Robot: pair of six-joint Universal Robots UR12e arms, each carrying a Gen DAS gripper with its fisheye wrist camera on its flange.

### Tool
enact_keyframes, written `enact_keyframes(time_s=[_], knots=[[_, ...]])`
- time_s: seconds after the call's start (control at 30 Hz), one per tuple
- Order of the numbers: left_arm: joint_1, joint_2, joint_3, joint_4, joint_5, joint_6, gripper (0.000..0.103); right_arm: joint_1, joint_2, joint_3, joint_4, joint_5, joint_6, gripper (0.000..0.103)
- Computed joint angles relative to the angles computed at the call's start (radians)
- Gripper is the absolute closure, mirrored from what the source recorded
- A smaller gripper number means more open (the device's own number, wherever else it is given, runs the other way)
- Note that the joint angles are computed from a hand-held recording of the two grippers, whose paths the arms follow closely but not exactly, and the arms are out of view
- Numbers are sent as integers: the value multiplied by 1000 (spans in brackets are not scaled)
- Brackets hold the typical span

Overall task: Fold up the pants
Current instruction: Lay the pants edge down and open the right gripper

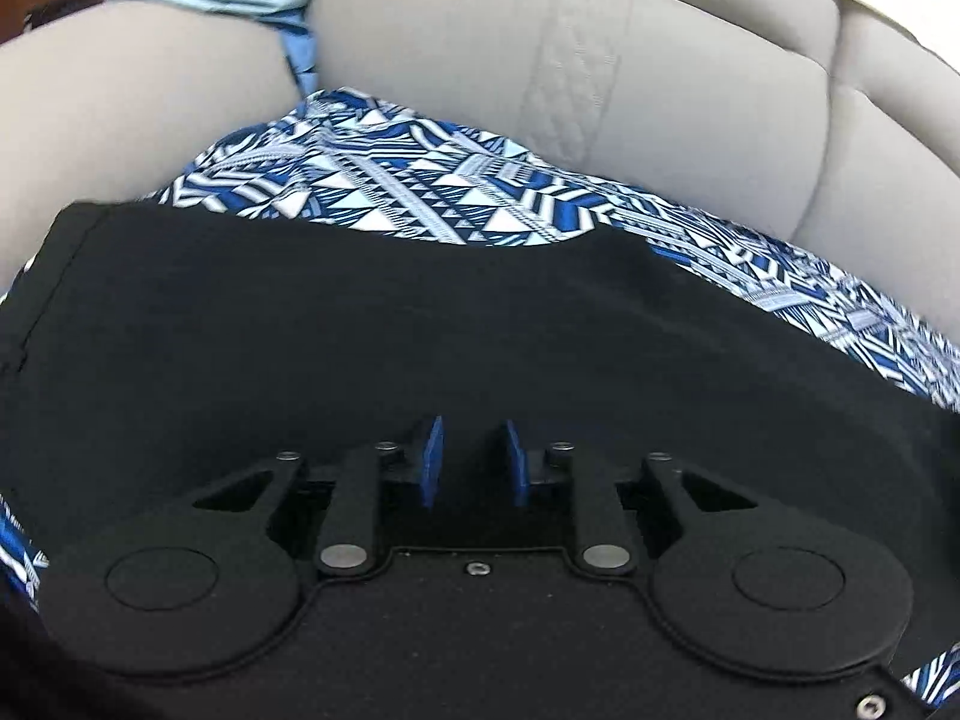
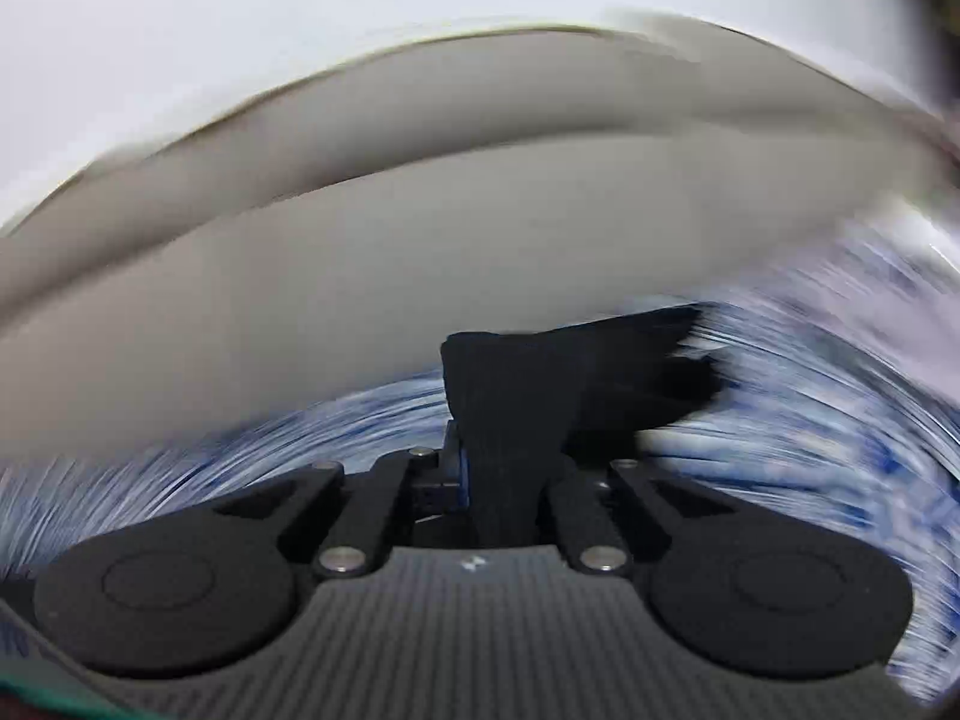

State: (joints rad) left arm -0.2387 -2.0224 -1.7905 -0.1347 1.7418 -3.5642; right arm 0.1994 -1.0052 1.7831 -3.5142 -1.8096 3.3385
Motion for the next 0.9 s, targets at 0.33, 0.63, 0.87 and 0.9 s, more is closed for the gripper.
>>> enact_keyframes(time_s=[0.33,0.63,0.87,0.9], knots=[[10,18,-28,2,15,-41,65,95,36,-33,197,483,-306,90],[1,21,-27,40,-45,6,58,41,3,32,128,692,-275,33],[-26,17,-21,87,-40,90,49,25,4,92,-104,576,-140,19],[-33,15,-20,96,-32,105,47,34,8,96,-141,490,-100,16]])
